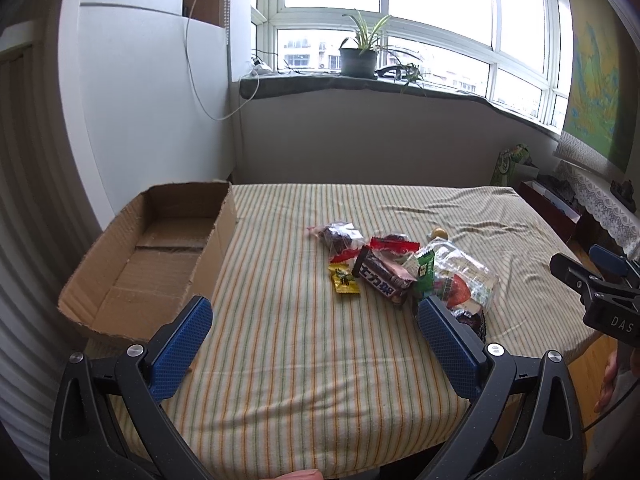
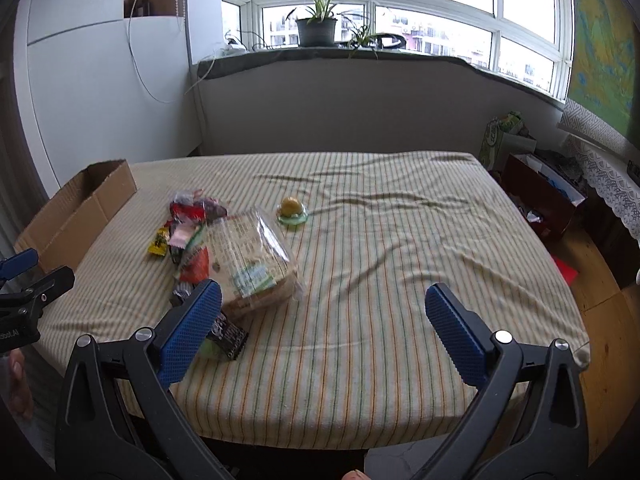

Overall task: Organize snacks
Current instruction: 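Grasp the Snickers bar with the left gripper while the right gripper grasps the black printed packet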

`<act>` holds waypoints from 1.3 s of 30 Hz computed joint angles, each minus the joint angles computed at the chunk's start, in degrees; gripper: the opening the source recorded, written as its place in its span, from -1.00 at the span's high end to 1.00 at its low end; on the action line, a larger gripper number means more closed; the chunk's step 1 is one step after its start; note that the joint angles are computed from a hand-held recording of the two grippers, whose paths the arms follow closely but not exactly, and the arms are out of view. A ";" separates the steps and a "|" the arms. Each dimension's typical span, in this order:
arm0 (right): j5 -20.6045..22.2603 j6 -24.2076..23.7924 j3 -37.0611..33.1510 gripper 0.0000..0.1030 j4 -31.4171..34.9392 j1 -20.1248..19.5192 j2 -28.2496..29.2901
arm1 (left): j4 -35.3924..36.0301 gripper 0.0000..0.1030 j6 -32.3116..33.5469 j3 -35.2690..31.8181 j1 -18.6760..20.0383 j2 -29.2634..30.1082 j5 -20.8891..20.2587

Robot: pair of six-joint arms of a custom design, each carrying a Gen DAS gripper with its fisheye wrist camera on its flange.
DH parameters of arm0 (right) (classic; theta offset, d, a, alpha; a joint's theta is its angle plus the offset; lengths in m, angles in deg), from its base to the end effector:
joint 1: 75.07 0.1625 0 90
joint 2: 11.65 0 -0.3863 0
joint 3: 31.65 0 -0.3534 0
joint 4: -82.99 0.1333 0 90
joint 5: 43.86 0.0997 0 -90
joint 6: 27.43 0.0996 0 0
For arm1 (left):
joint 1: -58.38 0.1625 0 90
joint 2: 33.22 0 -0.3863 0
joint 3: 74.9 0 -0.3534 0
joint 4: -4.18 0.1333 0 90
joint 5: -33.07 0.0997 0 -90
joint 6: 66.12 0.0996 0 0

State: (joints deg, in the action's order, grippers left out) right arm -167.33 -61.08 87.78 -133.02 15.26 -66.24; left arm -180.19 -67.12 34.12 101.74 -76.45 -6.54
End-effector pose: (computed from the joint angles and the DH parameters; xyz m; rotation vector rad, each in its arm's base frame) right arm 0.0812 -0.4945 0.2048 0.2577 -2.1255 1.0119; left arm -0.2515 -0.5264 0.0967 0.6498 2.2681 -0.9910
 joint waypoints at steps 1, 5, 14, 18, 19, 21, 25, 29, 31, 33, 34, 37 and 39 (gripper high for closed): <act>-0.20 0.37 0.70 -1.00 0.12 -0.94 0.36 | 1.09 -0.99 -1.17 0.16 0.77 0.77 -0.27; 5.36 1.84 3.43 -1.00 -2.88 -5.34 1.70 | 7.99 -0.99 -5.53 1.54 2.86 2.65 0.16; 6.56 2.77 4.05 -1.00 -2.31 -6.32 2.49 | 1.64 -1.00 -3.12 4.68 5.09 3.27 -3.93; 9.89 -1.29 4.40 -1.00 -8.84 -7.59 4.62 | -9.18 -1.00 3.64 6.60 6.06 4.72 -6.58; 10.15 -1.82 4.33 -1.00 -9.45 -7.65 4.87 | -11.27 -1.00 4.88 6.90 6.23 5.06 -7.00; 9.46 -2.48 3.59 -1.00 -8.69 -7.36 4.84 | -14.05 -1.00 6.52 7.07 6.41 5.70 -7.35; 17.05 -4.72 4.86 -1.00 -8.50 -7.53 3.66 | -11.69 -0.99 6.91 4.74 6.75 5.82 -7.84; 16.33 -13.19 2.09 -1.00 -9.86 -5.24 7.37 | -7.32 -0.99 7.10 -0.06 8.35 5.20 -12.33; 19.39 -13.30 1.99 -0.97 -8.55 -5.13 7.04 | -6.78 -0.99 6.93 -2.20 8.47 5.39 -13.94; 21.99 -13.14 1.98 -0.88 -6.16 -5.32 6.28 | -4.66 -0.99 6.69 -4.23 8.69 5.69 -16.36; 22.42 -13.66 1.77 -0.78 -4.34 -5.47 5.88 | -3.33 -0.99 6.35 -4.98 8.65 5.80 -17.53; 25.50 -13.32 1.92 -0.34 1.20 -6.51 4.29 | -1.04 -0.99 5.92 -5.74 8.28 5.90 -22.77; 27.45 -13.24 2.15 -0.15 4.00 -7.28 3.37 | 0.41 -0.99 6.72 -6.02 7.88 6.22 -26.26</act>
State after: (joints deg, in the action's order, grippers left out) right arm -139.87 -74.33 89.93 -129.02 7.98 -62.87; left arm -179.77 -60.40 28.11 109.62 -70.22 -32.80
